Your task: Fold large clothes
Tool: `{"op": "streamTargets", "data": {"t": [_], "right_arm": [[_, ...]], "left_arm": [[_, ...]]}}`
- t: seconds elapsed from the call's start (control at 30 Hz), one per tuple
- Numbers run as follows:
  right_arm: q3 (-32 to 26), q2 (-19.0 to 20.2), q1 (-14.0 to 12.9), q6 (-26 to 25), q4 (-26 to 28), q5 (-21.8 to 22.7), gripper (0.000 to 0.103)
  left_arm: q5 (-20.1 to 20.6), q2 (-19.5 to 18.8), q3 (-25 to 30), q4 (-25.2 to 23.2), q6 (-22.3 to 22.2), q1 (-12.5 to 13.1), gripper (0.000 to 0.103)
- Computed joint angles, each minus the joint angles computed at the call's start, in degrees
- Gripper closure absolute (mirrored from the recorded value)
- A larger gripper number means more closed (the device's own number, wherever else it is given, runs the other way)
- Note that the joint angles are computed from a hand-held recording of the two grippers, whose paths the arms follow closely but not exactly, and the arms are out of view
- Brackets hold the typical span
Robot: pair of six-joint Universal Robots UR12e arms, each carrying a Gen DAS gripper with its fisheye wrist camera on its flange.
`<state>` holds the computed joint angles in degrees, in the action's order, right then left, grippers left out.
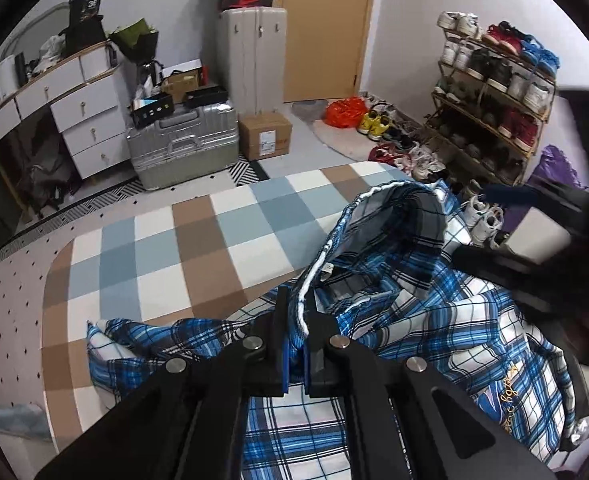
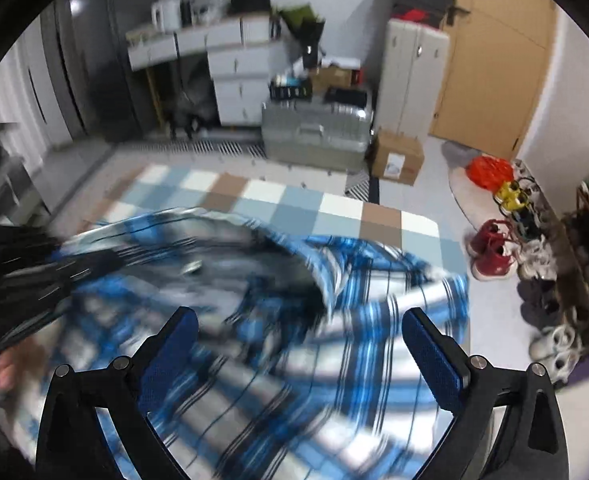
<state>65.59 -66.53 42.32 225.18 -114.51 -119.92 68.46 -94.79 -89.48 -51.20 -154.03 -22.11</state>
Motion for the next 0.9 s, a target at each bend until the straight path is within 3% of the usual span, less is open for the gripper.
{"op": "streamTargets", "data": {"t": [0.03, 0.07, 0.13, 0.2, 0.23, 0.4, 0.5, 0.67, 0.73, 0.9], "right_arm": [[-1.3, 1.0, -0.8, -0.2, 2.2, 0.5, 0.005], [-2.0, 1.8, -1.6, -0.7, 3.1, 1.0, 0.015], [-3.5, 3.1, -2.5, -0.3, 5.7, 1.5, 0.043], [-3.7, 3.4, -3.2, 0.3, 6.6, 2.6, 0.102], [-3.6, 3.3, -3.0, 1.3, 7.4, 1.6, 0.099], [1.0, 0.0, -0.1, 3.3, -1.4, -6.0, 0.1], [1.2, -0.9, 2.7, 3.7, -1.7, -10.9, 0.1], [3.7, -2.8, 6.9, 5.9, -4.5, -14.0, 0.1], [5.1, -3.3, 9.1, 7.7, -5.9, -14.9, 0.1], [6.1, -2.9, 13.0, 13.0, -3.4, -16.9, 0.1]], "left_arm": [[-0.1, 0.0, -0.1, 0.3, 0.6, 0.0, 0.103], [-0.1, -0.1, -0.2, 0.6, 1.2, 0.1, 0.103], [0.3, -0.2, -0.3, 0.9, 2.4, 0.0, 0.103], [0.7, -0.4, -0.1, 0.8, 2.6, 0.0, 0.103], [0.7, -0.5, 0.1, 0.7, 2.4, 0.1, 0.103], [-1.0, 1.2, -0.9, 2.2, 1.2, 0.8, 0.103], [-2.8, 3.6, -2.7, 2.4, 0.4, 1.6, 0.103], [-5.2, 9.4, -8.4, 3.4, 1.4, 3.3, 0.103], [-4.4, 11.9, -11.3, 4.2, 2.2, 3.5, 0.103], [-2.8, 16.6, -18.0, 8.6, 3.0, 4.2, 0.103]]}}
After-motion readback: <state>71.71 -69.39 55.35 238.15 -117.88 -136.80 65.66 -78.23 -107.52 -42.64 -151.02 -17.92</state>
